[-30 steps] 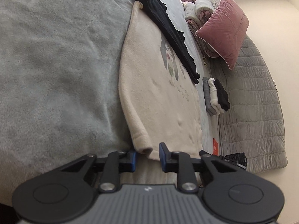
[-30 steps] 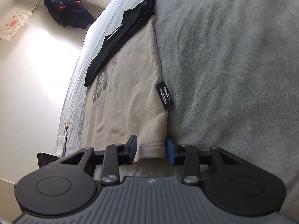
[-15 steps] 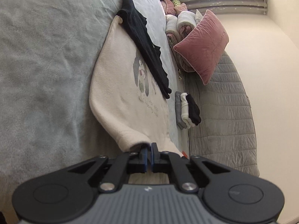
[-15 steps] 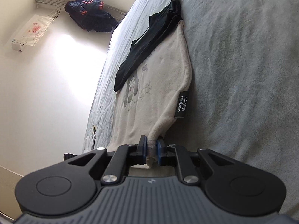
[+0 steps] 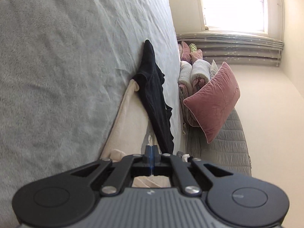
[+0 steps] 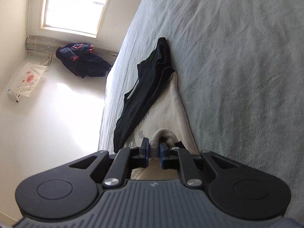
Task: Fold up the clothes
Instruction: 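Grasp the cream hem with both grippers, then fold the held hem up over the black sleeves with both grippers, release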
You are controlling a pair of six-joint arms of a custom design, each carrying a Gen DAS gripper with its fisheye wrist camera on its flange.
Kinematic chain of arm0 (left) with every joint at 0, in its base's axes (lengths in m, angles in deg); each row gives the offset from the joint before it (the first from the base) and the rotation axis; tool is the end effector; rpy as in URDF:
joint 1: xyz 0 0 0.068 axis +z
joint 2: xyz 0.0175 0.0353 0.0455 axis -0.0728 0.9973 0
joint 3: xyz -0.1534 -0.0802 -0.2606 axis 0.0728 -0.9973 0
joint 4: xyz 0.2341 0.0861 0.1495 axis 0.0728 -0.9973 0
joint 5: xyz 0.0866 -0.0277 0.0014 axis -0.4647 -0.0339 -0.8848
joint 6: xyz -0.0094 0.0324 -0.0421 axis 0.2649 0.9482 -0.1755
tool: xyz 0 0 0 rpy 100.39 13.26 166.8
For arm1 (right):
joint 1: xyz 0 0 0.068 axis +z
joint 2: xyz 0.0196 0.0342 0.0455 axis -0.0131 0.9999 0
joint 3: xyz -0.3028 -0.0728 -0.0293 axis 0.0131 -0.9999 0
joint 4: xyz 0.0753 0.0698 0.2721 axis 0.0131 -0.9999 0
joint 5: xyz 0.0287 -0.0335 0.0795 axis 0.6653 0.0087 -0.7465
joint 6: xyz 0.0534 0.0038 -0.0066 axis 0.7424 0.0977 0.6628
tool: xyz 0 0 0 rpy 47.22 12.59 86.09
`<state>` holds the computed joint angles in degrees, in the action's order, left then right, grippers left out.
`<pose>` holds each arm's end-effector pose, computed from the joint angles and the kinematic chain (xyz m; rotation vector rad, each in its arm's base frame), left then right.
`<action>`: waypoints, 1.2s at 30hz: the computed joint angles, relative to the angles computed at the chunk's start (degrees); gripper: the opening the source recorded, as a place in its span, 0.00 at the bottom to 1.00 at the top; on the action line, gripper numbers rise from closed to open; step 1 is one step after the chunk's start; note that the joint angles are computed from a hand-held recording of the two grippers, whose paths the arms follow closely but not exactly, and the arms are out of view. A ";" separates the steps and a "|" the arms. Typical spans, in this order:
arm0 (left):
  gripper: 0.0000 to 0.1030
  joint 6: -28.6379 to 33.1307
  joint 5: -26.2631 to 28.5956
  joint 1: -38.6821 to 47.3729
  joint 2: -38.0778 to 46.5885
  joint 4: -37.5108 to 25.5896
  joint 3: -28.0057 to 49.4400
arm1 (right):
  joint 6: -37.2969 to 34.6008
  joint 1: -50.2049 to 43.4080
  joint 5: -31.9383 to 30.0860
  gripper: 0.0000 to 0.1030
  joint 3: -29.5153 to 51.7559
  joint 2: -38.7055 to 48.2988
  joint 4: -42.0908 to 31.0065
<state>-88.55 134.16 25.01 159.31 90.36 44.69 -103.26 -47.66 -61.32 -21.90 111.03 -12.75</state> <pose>0.1616 0.0529 0.0636 -0.7974 2.0832 -1.4746 0.1795 -0.1440 0.0807 0.5975 2.2015 1.3634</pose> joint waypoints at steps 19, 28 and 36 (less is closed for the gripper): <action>0.47 27.52 -19.80 -7.50 -37.69 -32.28 -2.23 | 6.57 3.49 6.95 0.46 -17.23 -25.93 31.88; 0.43 32.72 -34.93 -16.97 -47.85 -43.69 -1.23 | 9.04 22.97 26.65 0.43 -26.41 -27.79 57.18; 0.10 31.65 -41.14 -23.77 -55.72 -47.90 -1.91 | 5.97 25.72 31.91 0.14 -29.51 -26.77 63.92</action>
